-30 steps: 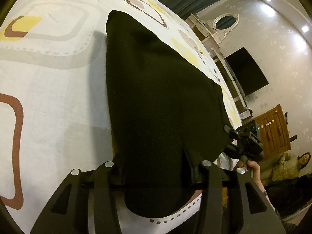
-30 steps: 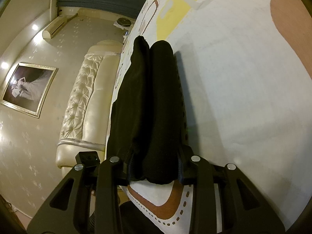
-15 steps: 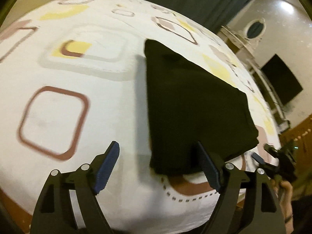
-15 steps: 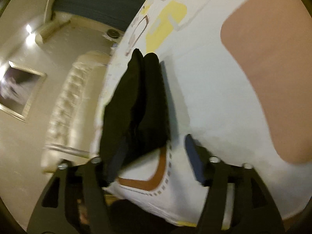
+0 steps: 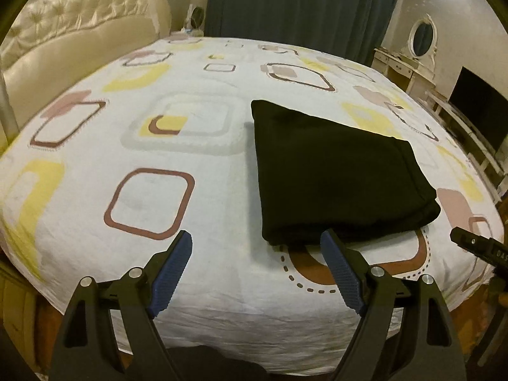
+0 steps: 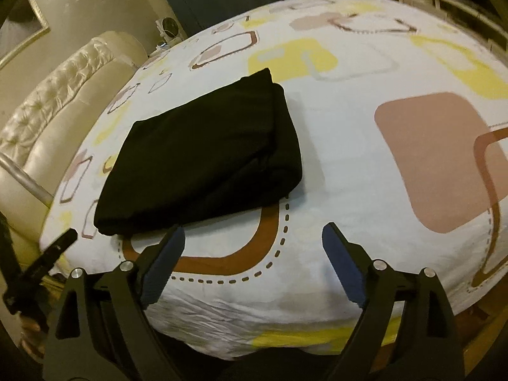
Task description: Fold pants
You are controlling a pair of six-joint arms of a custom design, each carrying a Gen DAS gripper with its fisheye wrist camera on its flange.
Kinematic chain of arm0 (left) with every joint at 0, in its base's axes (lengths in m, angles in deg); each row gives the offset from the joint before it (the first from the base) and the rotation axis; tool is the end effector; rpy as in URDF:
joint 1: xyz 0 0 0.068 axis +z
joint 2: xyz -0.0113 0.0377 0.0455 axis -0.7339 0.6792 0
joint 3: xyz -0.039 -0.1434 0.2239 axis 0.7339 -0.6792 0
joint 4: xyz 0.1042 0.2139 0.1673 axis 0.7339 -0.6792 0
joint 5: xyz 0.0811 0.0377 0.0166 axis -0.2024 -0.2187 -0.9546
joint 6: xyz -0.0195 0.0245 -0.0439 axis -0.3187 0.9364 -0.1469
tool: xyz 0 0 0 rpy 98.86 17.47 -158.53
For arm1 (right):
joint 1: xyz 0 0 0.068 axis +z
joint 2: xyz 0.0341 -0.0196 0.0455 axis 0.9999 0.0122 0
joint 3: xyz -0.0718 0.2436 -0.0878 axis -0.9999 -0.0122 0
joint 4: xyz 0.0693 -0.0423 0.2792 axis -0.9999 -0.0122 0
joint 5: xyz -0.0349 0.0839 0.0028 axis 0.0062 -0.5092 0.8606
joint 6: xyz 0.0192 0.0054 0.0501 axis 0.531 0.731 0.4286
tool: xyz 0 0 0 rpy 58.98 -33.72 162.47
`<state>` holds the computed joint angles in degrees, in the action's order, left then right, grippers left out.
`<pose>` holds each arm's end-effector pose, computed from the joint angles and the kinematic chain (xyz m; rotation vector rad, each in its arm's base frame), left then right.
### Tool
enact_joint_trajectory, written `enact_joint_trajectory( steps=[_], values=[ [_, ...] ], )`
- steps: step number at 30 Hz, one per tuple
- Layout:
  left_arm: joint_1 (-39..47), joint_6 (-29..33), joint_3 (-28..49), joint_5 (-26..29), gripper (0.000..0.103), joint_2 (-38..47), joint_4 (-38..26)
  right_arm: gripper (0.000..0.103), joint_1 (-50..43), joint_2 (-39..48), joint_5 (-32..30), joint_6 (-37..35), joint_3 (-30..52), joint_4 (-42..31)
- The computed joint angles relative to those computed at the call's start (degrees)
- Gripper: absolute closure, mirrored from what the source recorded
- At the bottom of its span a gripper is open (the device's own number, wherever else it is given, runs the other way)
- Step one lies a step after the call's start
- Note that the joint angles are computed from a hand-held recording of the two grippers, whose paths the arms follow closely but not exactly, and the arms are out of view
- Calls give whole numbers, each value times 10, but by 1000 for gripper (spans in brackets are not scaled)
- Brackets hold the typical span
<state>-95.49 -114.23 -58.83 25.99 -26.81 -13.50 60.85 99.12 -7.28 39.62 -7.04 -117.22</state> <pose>0.1018 -0.0840 0.1830 -0.3617 2.3670 -0.0096 0.2361 -0.1020 0.1523 -0.1652 2.4935 0.6192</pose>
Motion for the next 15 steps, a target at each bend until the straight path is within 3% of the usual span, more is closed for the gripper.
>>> enact_joint_trajectory(
  steps=[5, 15],
  values=[
    [-63, -29, 22, -50, 21, 91, 13, 15, 18, -47, 21, 16, -37, 43],
    [-61, -45, 17, -37, 21, 86, 18, 14, 48, -70, 37, 4, -72, 52]
  ],
)
